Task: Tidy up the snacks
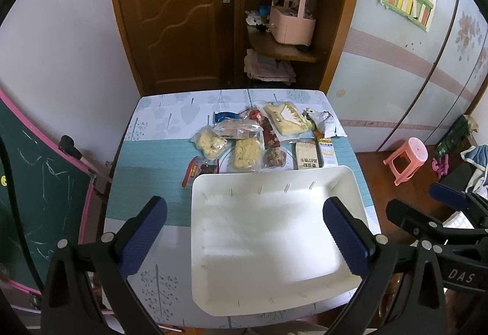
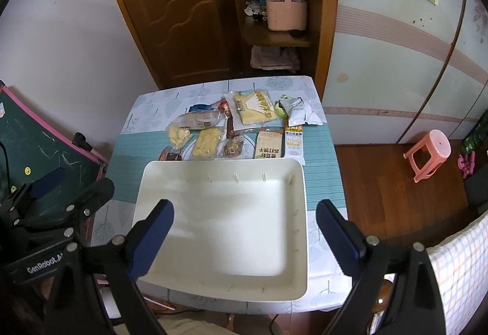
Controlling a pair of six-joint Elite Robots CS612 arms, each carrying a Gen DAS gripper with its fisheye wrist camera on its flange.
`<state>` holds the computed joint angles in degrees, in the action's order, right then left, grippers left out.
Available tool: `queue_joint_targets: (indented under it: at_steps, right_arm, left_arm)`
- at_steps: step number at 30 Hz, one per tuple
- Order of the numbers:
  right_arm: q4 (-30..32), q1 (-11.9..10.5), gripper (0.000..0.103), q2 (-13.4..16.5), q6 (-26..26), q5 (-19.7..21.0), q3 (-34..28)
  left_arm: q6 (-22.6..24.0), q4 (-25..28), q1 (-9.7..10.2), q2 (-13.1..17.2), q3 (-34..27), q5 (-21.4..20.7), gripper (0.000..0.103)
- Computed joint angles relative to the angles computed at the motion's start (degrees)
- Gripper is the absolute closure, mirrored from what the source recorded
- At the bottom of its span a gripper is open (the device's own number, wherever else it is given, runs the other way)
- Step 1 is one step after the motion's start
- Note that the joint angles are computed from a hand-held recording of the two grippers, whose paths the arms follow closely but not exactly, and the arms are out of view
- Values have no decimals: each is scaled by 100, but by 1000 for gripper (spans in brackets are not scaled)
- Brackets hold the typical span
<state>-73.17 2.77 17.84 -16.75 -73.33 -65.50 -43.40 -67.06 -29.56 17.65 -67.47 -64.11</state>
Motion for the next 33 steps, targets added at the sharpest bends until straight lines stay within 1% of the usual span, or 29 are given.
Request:
queue_joint_targets:
  at_steps: [10,19,33]
  right_arm:
    - [6,18,8,24,17,-20,-33]
    - [-33,30,8,19,-4,-14,-8]
    - [-221,46,8,-163,-209,103,371]
  left_arm:
    - [-46,53,-28,10,-16,-3,1]
    - [-66,84,4,4,-7,-28,1]
    - [-106,-5,96,-104,225,-39,1]
